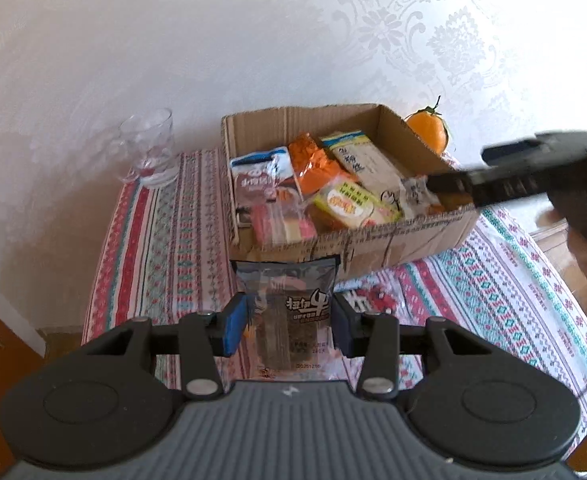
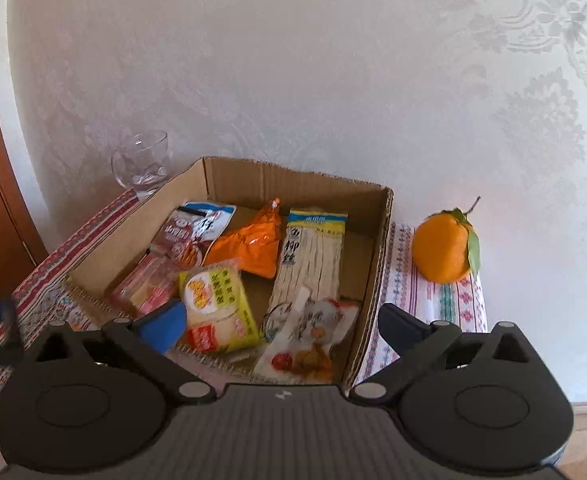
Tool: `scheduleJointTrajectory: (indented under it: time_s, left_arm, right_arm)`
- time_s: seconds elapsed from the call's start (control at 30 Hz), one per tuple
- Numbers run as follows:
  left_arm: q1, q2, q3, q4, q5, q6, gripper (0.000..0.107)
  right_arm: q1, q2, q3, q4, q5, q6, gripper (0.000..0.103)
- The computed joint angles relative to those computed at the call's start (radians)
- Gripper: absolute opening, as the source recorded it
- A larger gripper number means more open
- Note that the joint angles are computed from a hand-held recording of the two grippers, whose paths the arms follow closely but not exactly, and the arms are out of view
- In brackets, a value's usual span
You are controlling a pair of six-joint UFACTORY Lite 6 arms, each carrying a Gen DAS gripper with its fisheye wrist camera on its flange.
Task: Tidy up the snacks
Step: 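Open the right tool over the box while the left tool drops the grey pack in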
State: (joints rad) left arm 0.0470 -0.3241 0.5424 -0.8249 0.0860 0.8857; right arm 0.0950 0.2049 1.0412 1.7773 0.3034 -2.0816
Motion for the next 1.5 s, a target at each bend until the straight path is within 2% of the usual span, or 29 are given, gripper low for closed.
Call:
scheduleJointTrajectory:
  time_s: [0.1, 0.4, 0.5, 0.6, 0.83, 0.93, 1.0, 1.07, 1.13, 1.27, 1.43, 1.5]
  left_arm:
    - [-0.003, 0.072, 0.084, -0.019, 0.007, 0.033, 0.044]
    - [-0.035, 0.376, 0.409, -0.131, -0.011, 0.158, 0.044]
    - [-0.033, 0.522, 0.577, 0.014, 0.017, -0.003, 0.044]
    - [-0.039, 0.677, 0.767, 0.298, 0.048, -0.297, 0.044]
    - [-0.057, 1.043, 1.261, 0.759, 0.199, -0.802, 0.044]
    - [-0.064, 1.209, 1.491, 0.86, 0.276, -0.91, 0.044]
    - [-0.068, 1.297, 1.612, 0.929, 0.323, -0.987, 0.052]
    - [-0.073, 1.312, 1.619, 1.008, 0.312, -1.072, 0.068]
    - [-0.076, 1.262, 1.518, 1.101, 0.242, -1.164, 0.072]
    - [-0.067, 1.102, 1.258, 1.139, 0.107, -1.203, 0.08]
    - [-0.063, 0.899, 0.986, 1.563, 0.007, -1.609, 0.083]
    - [-0.06, 0.831, 0.915, 1.74, -0.004, -1.777, 0.083]
  right_arm:
    - [0.002, -0.079, -0.108, 0.138, 0.01, -0.127, 0.103]
    - [-0.008, -0.21, -0.329, 0.364, 0.075, -0.376, 0.103]
    - [-0.018, -0.222, -0.36, 0.381, 0.085, -0.405, 0.103]
    - [-0.037, -0.224, -0.369, 0.353, 0.105, -0.371, 0.103]
    - [-0.074, -0.213, -0.364, 0.314, 0.126, -0.332, 0.103]
    - [-0.082, -0.208, -0.363, 0.305, 0.125, -0.32, 0.103]
    - [-0.086, -0.207, -0.362, 0.297, 0.123, -0.311, 0.103]
    - [-0.088, -0.213, -0.364, 0.288, 0.122, -0.304, 0.103]
    - [-0.088, -0.222, -0.369, 0.286, 0.121, -0.304, 0.103]
    - [-0.079, -0.23, -0.372, 0.293, 0.114, -0.305, 0.103]
    - [-0.064, -0.268, -0.4, 0.301, 0.108, -0.316, 0.103]
    - [-0.059, -0.284, -0.411, 0.297, 0.103, -0.31, 0.103]
